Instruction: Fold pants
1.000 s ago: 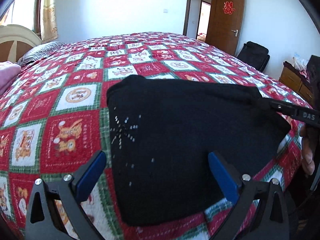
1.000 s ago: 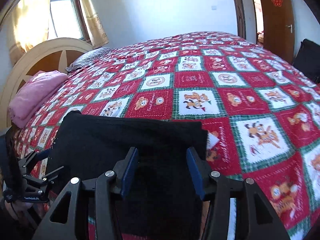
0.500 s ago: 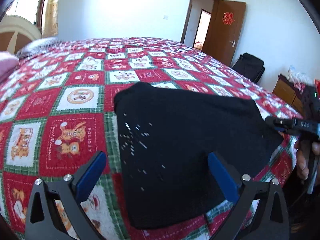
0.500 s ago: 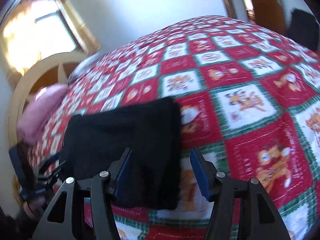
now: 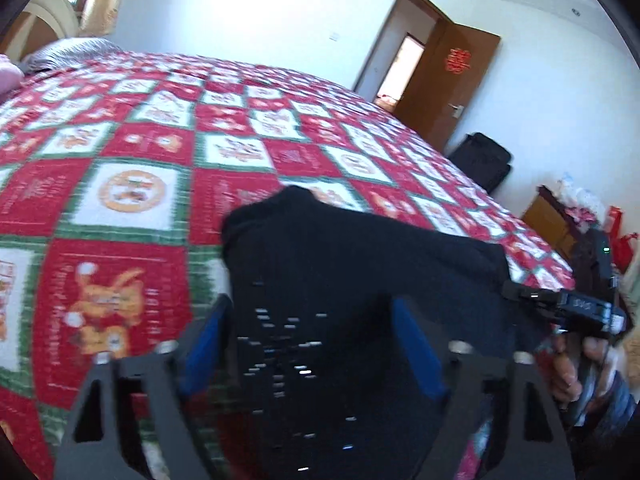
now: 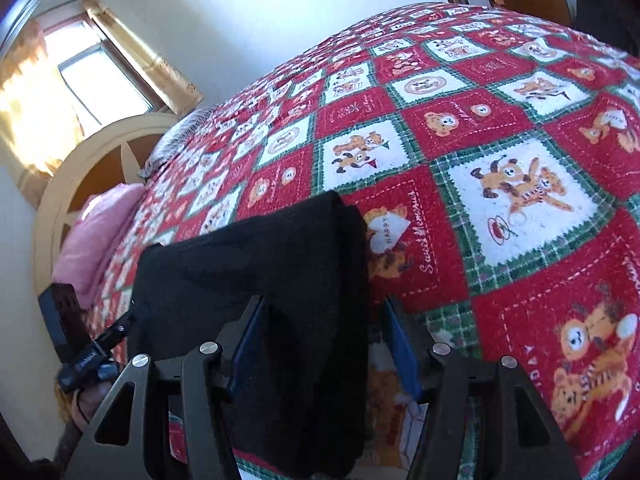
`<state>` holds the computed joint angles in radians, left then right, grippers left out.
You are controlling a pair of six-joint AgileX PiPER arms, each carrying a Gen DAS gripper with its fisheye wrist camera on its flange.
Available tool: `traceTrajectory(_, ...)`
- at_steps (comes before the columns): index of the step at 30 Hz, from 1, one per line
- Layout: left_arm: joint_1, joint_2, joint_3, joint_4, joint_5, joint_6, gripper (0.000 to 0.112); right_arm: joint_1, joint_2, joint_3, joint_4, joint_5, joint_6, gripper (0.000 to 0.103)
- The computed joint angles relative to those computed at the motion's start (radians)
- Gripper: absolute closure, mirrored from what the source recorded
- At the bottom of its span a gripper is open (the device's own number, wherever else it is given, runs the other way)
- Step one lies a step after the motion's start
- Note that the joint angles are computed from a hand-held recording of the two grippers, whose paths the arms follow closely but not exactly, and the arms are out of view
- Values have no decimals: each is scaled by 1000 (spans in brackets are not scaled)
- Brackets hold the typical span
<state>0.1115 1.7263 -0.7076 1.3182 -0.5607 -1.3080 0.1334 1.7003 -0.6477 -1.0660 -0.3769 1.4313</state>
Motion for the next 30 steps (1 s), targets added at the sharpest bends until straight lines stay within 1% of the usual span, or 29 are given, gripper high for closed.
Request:
traceTrajectory(1,-4,-3,4,-9,5,7,42,4,4,-1,-1,-10,-8,48)
traceTrajectory(3,1,-2,11,-18,-10,27,55,18,0,3,20,-6,-39,54)
traceTrajectory(4,7,-1,11,-14,-15,24,58,13,2,3,3,-18,-28,57)
traceTrajectory(5,20,3,8,-1,-29,11,67,-1,6,2,-25,-46,-5,65)
traceTrajectory(6,36,8,5,19,-54,-6,80,-14,8,4,-41,-75,8,70)
traceTrajectory(7,53,13,1,43,-85,-26,84,-14,2,8,-37,-81,4,71)
traceTrajectory(9,62,4,4,54,-95,-37,89,9,-23,20,1,-62,-39,75)
traceTrajectory(10,66,-5,10,51,-100,-33,91,24,-41,28,29,-47,-68,75)
traceTrajectory(12,86,-29,22,56,-121,-37,97,59,-83,44,98,-17,-137,76)
traceTrajectory(14,118,-52,21,89,-151,-63,100,96,-121,49,159,16,-200,76)
traceTrajectory(16,154,-72,11,136,-180,-99,100,124,-138,31,157,42,-198,76)
traceTrajectory(17,182,-84,7,162,-202,-117,100,137,-137,10,136,57,-176,76)
traceTrajectory(19,229,-107,1,195,-221,-137,100,151,-115,-39,68,68,-107,76)
traceTrajectory(21,292,-126,-8,226,-239,-155,100,174,-65,-125,-49,71,14,76)
traceTrajectory(22,339,-133,-17,251,-257,-173,100,189,-44,-157,-76,75,44,76)
traceTrajectory(24,398,-142,-24,274,-259,-183,100,222,17,-254,-188,78,162,76)
traceTrajectory(25,434,-145,-28,284,-263,-185,100,247,61,-324,-273,79,250,76)
traceTrajectory(28,534,-142,-44,302,-257,-179,100,315,172,-499,-444,88,423,76)
traceTrajectory(30,602,-127,-58,312,-258,-174,100,364,261,-642,-620,93,595,76)
